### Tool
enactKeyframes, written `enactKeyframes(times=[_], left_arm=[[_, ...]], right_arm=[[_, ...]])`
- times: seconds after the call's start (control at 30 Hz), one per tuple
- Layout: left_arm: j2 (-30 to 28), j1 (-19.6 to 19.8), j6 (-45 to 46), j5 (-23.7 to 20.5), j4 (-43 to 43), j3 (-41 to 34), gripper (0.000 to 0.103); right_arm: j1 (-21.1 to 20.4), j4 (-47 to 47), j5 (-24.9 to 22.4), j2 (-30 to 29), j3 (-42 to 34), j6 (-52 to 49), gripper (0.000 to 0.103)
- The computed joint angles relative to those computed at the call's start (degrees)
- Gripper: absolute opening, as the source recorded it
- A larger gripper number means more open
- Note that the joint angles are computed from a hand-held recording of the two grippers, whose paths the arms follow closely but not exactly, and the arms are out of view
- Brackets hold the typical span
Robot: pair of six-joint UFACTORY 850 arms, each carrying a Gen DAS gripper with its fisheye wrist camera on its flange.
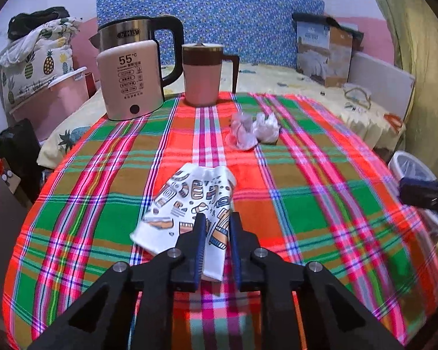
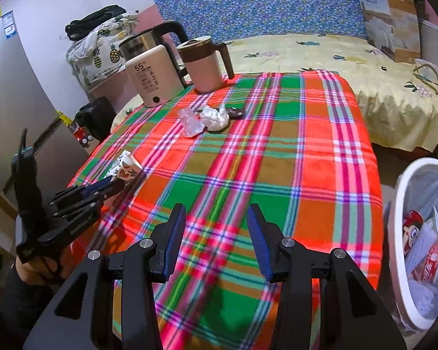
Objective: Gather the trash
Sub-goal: 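Grasp the printed paper cup with left tool while right tool approaches the crumpled tissue, then grasp the crumpled white tissue with right tool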
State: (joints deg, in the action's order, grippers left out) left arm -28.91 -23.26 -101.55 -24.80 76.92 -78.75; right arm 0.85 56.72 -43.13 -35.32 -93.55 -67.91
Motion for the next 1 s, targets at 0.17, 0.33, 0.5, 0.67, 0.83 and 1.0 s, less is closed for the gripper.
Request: enactKeyframes(times=[0.17, 0.33, 0.5, 0.67, 0.83, 1.0], left_arm=[[1.28, 0.93, -9.48, 3.38, 6.19, 1.16, 0.013], [1.70, 1.66, -16.74, 5.50, 11.76, 1.44, 0.013], [1.78, 2.65, -23.93, 7.26, 17.52, 1.80, 0.013], [1.45, 3.44, -28.66, 8.36, 21.88, 1.76, 0.013], [1.15, 4.13, -32.84, 9.27, 25.64, 1.91, 0.013], [0.94, 4.46, -36.05, 9.95, 28.57, 2.18, 0.013]], right_arm=[[1.59, -1.54, -0.37, -2.56, -3.97, 1.85, 0.046], [3.10, -3.89, -0.33, -6.03, -9.12, 4.80, 0.046], [4.42, -7.55, -0.51, -10.97, -16.68, 9.69, 0.046], [5.78, -12.03, -1.54, -17.17, -26.11, 15.28, 0.046], [6.73, -14.61, -3.45, -22.10, -33.60, 18.45, 0.046], [7.23, -16.50, -5.49, -26.32, -40.49, 21.51, 0.046]])
